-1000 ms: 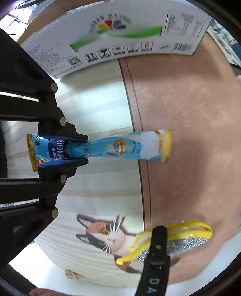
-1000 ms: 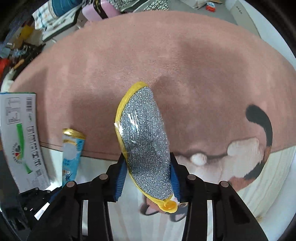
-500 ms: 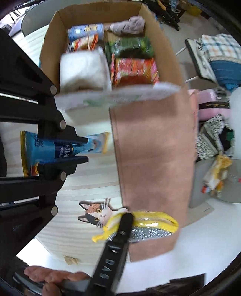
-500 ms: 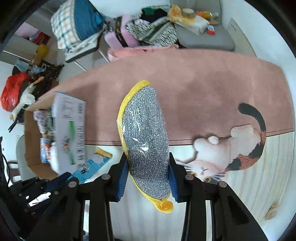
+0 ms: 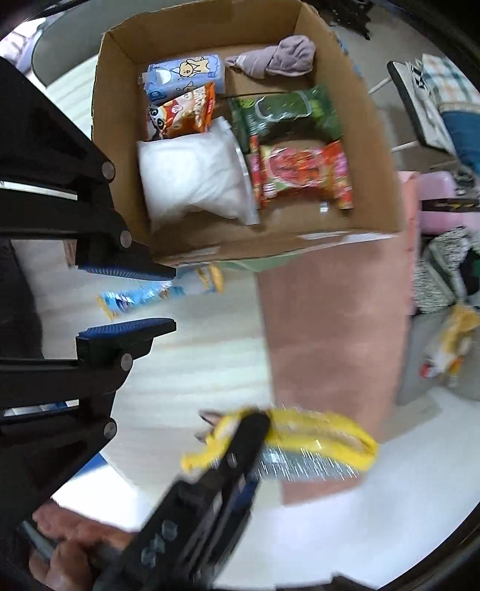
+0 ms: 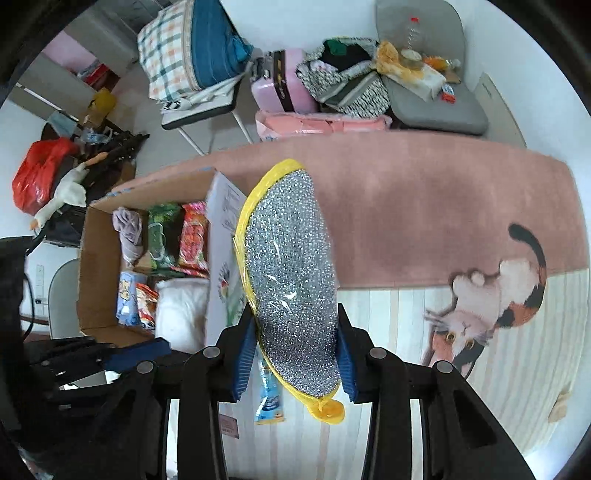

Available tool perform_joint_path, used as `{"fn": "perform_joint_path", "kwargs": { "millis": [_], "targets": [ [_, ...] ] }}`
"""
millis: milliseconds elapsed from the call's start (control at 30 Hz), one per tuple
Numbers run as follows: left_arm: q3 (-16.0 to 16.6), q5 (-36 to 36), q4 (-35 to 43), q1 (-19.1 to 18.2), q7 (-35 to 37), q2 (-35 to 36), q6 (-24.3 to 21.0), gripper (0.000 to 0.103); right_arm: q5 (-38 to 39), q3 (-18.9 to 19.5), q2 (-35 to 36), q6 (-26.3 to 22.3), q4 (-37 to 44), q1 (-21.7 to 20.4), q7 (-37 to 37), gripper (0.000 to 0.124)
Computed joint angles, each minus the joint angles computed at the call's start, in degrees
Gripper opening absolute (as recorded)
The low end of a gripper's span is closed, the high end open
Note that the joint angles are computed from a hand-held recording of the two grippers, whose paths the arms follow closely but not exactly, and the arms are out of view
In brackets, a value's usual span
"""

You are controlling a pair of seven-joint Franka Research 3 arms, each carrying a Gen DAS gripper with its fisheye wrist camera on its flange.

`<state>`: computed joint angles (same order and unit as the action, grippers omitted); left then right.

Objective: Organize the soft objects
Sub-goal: 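Lift the tube pack and sponge and carry both toward the box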

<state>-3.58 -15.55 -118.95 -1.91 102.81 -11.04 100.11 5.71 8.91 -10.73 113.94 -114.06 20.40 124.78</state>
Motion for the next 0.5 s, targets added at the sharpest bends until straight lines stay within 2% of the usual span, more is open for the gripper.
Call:
{"fn": "perform_joint_path", "kwargs": {
  "millis": [67, 133, 200, 367, 500],
  "targets": [
    [-1.2, 2.3, -3.4, -0.6, -1.1, -1.4, 1.9, 0.020, 0.3, -0.5, -2.2, 0.9, -4.0, -0.5, 0.1, 0.041],
    [-1.8, 3.1, -6.9, -1.5, -2.1, -3.2, 3.3, 0.027, 1.3, -1.0, -5.4, 1.6, -9.0, -1.2, 0.4, 0.041],
    [-2.6, 3.9, -11.4, -2.5, -4.3, -6.2, 6.9, 0.032, 2.8, -1.6, -8.8, 2.2, -14.1, -2.0, 0.6, 0.041],
    [-4.4, 7.0, -20.2, -6.0, -12.6, -14.5, 14.6, 0.033, 4.0, -2.3, -15.7, 1.9, -23.3, -4.5, -0.4, 0.041],
    [-5.9, 10.7, -26.4, -9.0, -18.8, -19.1, 18.4, 0.034, 3.9, -2.6, -19.0, 1.0, -27.9, -6.3, -2.5, 0.041]
  ]
}}
